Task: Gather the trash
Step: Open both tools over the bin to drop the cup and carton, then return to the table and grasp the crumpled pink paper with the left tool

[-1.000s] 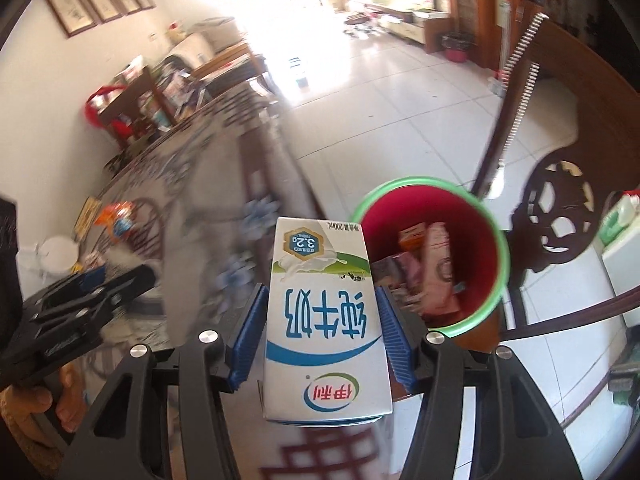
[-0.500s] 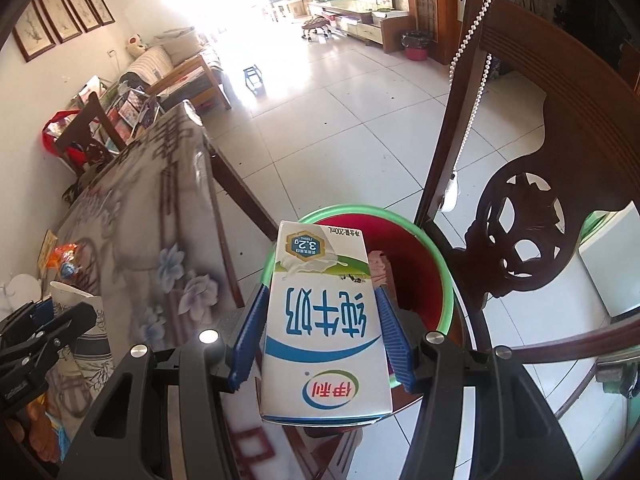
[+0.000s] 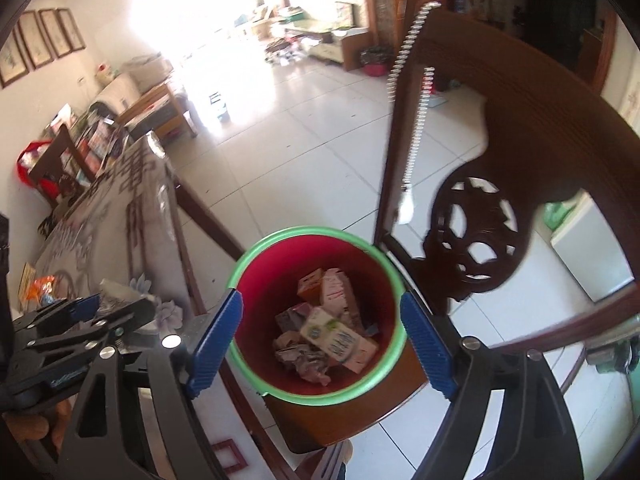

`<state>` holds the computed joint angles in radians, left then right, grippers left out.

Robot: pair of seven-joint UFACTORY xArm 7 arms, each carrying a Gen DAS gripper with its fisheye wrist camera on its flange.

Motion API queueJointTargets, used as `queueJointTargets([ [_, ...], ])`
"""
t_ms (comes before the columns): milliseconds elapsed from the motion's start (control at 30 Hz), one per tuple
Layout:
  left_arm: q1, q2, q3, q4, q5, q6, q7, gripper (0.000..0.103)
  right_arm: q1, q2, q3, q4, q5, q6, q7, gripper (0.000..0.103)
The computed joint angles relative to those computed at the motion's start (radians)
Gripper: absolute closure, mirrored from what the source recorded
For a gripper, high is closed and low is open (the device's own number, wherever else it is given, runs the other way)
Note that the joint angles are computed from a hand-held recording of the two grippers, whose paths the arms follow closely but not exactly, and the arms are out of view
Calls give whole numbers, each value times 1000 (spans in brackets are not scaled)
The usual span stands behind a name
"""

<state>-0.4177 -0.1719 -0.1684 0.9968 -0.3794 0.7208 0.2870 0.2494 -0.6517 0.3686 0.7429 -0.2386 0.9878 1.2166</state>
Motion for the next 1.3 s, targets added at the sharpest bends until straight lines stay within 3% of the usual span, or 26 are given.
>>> queueJointTargets([
  [100, -23, 37, -12, 31, -32, -20, 37, 48, 6, -41, 1, -13, 14, 49, 13, 24],
  [167, -31, 60, -15, 55, -63, -14, 54, 41, 8, -66, 7, -19, 22, 78, 25, 24],
  [233, -32, 59, -16, 56, -93, -22, 63, 27, 10, -78, 16, -17, 27, 102, 32, 24],
  [333, -21, 22, -1, 26, -128, -26, 81, 26, 16, -84, 33, -7, 33, 122, 49, 24],
  [467, 30, -84, 40, -62, -86, -25, 45, 24, 26, -36, 49, 22, 35, 85, 54, 24],
  [600, 122, -208, 108, -156, -24, -3, -32, 23, 38, 112, 75, 110, 7, 0, 49, 24],
  [800, 299, -346, 228, -248, 94, 51, -78, 22, 83, 412, 130, 347, -122, -76, 82, 24],
  [967, 458, -350, 326, -268, 171, 83, -69, 21, 178, 658, 162, 582, -242, -37, 94, 21],
  [1067, 524, -303, 386, -231, 159, 123, -49, 21, 262, 804, 160, 729, -290, 6, 83, 21],
  [1300, 630, -166, 457, -124, 88, 100, 33, 17, 456, 1055, 95, 1046, -350, 130, 48, 21],
])
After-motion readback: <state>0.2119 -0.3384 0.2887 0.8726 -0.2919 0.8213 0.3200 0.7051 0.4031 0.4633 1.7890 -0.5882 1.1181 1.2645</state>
